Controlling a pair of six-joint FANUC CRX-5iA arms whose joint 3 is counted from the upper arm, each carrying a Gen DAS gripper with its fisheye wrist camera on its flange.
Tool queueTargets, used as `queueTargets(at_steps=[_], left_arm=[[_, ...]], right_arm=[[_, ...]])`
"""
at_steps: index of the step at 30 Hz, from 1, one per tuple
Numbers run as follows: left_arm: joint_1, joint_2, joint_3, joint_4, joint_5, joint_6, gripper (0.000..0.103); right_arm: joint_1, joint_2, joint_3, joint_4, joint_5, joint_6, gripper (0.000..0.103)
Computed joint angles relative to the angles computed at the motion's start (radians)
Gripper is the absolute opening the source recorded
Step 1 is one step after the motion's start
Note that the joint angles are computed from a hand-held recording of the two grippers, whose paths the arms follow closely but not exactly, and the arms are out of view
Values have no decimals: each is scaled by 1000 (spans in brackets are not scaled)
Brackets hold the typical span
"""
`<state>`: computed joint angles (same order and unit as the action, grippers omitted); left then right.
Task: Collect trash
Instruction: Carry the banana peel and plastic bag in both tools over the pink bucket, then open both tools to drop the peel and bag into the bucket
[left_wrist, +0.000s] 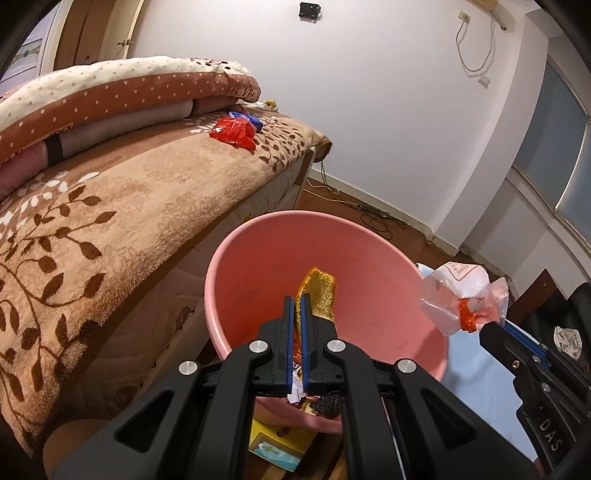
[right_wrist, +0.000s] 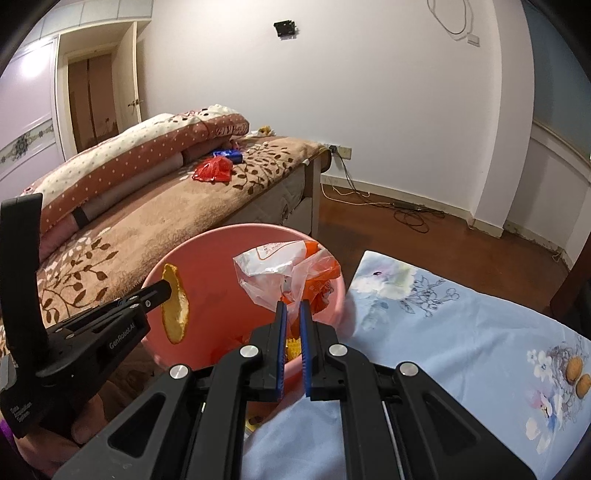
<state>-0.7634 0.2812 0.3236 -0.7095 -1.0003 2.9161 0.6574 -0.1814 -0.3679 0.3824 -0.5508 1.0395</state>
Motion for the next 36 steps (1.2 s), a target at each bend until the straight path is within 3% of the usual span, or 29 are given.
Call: queueTargets(at_steps=[29, 32, 36], left_arm=[[52, -8, -52, 37, 43, 9, 3], [61, -14, -65, 49, 65, 1, 9], [59, -30, -86, 37, 112, 5, 31]], right_arm=[[26, 113, 69, 24, -25, 50, 7], [29, 116, 68, 29, -25, 51, 7], [32, 119, 66, 37, -21, 51, 7]])
